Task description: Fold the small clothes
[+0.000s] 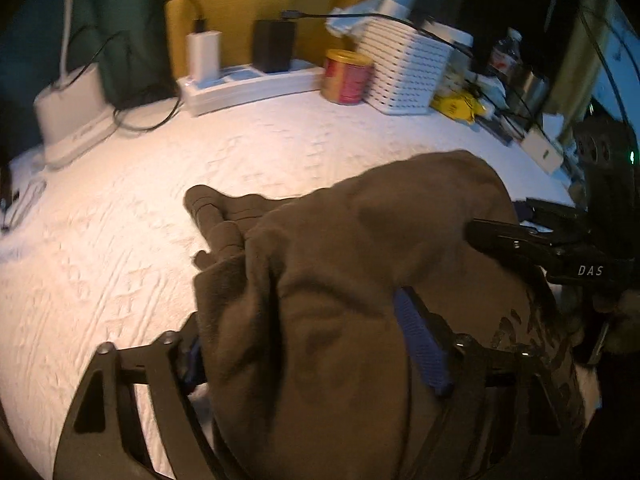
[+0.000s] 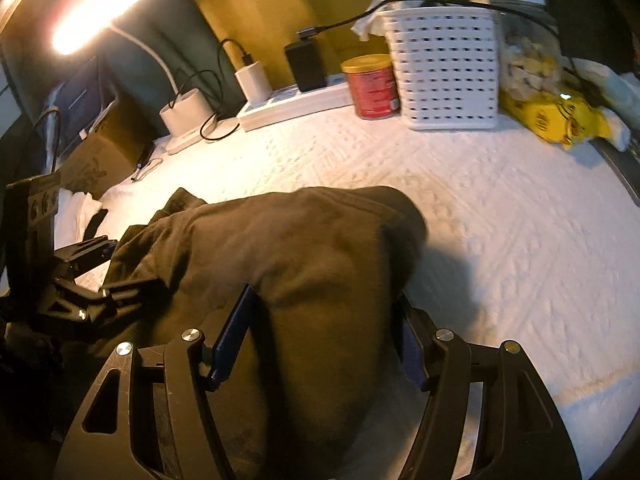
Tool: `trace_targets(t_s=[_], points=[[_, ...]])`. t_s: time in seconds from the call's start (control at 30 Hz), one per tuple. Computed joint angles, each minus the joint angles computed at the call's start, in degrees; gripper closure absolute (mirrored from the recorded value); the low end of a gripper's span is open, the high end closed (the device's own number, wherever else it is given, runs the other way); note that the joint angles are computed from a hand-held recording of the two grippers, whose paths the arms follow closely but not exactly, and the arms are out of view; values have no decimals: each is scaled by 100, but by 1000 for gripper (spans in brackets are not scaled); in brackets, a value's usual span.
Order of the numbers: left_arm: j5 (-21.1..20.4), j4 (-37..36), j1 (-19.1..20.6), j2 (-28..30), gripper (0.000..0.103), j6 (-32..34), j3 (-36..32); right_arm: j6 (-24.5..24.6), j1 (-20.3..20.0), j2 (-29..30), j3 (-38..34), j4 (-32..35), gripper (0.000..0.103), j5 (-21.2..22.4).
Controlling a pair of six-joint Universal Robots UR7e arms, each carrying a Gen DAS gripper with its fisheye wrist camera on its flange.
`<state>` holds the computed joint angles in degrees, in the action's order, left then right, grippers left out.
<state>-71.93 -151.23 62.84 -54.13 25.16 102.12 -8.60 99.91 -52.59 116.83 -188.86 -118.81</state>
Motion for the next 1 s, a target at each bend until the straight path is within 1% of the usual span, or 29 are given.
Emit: trace_targets(t_s=[0.07,0.13,0.17,0.2,0.23,0.27,0.3,0.33,0.4,0.5,0.67,0.87,1.0], points=[[94,-61,-51,23,38,140,39,-118,51,92,-76,27,34,-70],[59,-56,-52,24,48,172,37,-216,98,150,-124,66,34,-145],[45,-57,-51,20,57,174,35,-254,113,164,-134,93,34,-126],[-14,-12,-39,10,67,147,24,-283,117,170,-142,130,39,-101],[-84,37,-29,0,71,142,18,-312,124,179,-147,136,43,-101],[-84,32,-43,-2,72,143,37,-328,129,184,-148,151,52,-75],[-21,-50,-73,-4,73,167,85,-337,131,189,-150,177,58,-39],[-37,-54,-74,-10,74,159,98,-357,145,205,-157,184,60,-48],[-138,56,-31,-17,74,10,40,-388,206,256,-164,128,70,-119],[-107,-16,-61,-53,76,14,116,-354,259,281,-131,61,78,-124],[-141,-195,-114,-181,77,64,300,-294,331,244,-36,-32,81,-94],[-190,-440,-216,-418,78,71,554,-390,523,218,-2,-173,82,-154],[-96,-778,-333,-575,78,113,807,-406,669,167,63,-330,83,-179]])
